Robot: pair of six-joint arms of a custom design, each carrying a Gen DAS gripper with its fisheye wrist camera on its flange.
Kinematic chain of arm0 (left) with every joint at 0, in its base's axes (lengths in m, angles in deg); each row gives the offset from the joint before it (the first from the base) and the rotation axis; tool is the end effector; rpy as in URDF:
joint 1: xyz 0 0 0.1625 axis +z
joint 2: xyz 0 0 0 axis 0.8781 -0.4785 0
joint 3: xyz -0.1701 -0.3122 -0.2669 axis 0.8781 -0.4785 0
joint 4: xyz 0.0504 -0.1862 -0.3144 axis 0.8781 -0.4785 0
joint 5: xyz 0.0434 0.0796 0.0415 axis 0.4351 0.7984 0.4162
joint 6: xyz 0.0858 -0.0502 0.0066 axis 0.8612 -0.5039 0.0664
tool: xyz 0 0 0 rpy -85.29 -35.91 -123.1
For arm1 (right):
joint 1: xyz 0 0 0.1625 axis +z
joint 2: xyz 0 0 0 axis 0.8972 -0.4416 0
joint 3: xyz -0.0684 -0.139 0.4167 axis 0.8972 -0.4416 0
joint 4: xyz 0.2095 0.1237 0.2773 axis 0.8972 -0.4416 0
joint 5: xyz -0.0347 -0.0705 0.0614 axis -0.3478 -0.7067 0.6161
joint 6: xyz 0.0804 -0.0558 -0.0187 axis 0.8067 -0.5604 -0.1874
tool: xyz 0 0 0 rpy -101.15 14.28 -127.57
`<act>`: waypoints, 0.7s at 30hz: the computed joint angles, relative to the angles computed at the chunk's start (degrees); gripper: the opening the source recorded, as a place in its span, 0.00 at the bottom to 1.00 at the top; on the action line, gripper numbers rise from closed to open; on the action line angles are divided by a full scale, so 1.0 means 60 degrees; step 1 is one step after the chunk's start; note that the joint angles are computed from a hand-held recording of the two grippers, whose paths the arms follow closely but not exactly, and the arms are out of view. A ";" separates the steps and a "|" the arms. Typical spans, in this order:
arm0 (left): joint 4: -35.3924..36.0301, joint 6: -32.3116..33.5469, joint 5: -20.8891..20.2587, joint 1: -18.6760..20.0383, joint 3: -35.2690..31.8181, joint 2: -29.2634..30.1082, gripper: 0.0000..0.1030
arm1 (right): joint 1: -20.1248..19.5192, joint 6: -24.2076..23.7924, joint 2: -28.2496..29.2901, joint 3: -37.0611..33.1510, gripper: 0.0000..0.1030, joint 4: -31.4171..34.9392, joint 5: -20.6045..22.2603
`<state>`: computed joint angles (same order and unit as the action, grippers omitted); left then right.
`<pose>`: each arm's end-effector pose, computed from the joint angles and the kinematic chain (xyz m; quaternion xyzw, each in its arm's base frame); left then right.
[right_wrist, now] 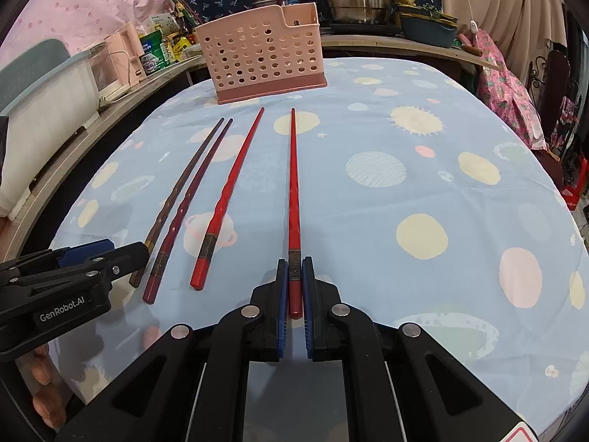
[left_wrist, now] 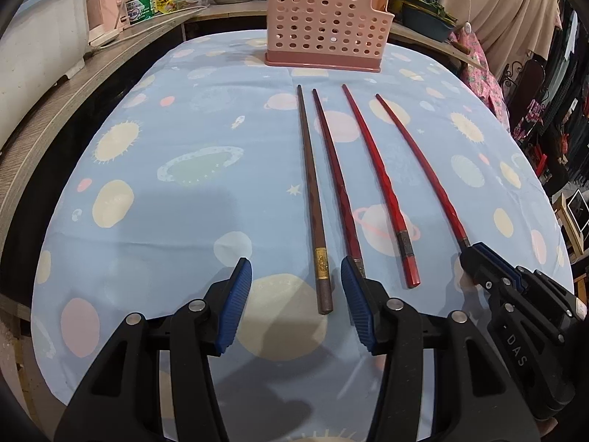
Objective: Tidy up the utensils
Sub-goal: 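Grasp a brown chopstick with the left tool while the right tool grasps a red chopstick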
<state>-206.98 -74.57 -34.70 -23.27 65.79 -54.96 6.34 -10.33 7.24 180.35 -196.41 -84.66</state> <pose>-0.3337 -0.5303 -0.1111 0.0838 0.8964 -0.2785 0.3346 -0.0621 -0.5213 0.2599 0.1858 -0.8965 0.2939 0.2745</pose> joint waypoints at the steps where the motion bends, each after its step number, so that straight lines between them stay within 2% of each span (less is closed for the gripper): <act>1: 0.0078 -0.0047 -0.0011 0.0010 -0.0022 0.0010 0.47 | -0.0001 -0.0004 0.0004 0.0005 0.07 -0.0009 0.0003; 8: 0.0285 -0.0162 0.0162 -0.0014 -0.0093 0.0079 0.45 | -0.0015 0.0009 0.0002 0.0011 0.07 -0.0008 0.0028; 14: 0.0465 -0.0163 0.0269 -0.0015 -0.0141 0.0079 0.25 | -0.0025 0.0010 -0.0008 0.0027 0.07 -0.0015 0.0047; 16: 0.0451 -0.0159 0.0262 -0.0013 -0.0123 0.0067 0.12 | -0.0022 0.0009 -0.0005 0.0023 0.07 -0.0015 0.0042; 18: 0.0391 -0.0087 0.0201 -0.0001 -0.0112 0.0054 0.07 | -0.0027 0.0007 -0.0005 0.0021 0.07 -0.0010 0.0050; 21: 0.0339 -0.0023 0.0187 0.0003 -0.0107 0.0060 0.07 | -0.0038 0.0013 -0.0006 0.0028 0.07 -0.0020 0.0073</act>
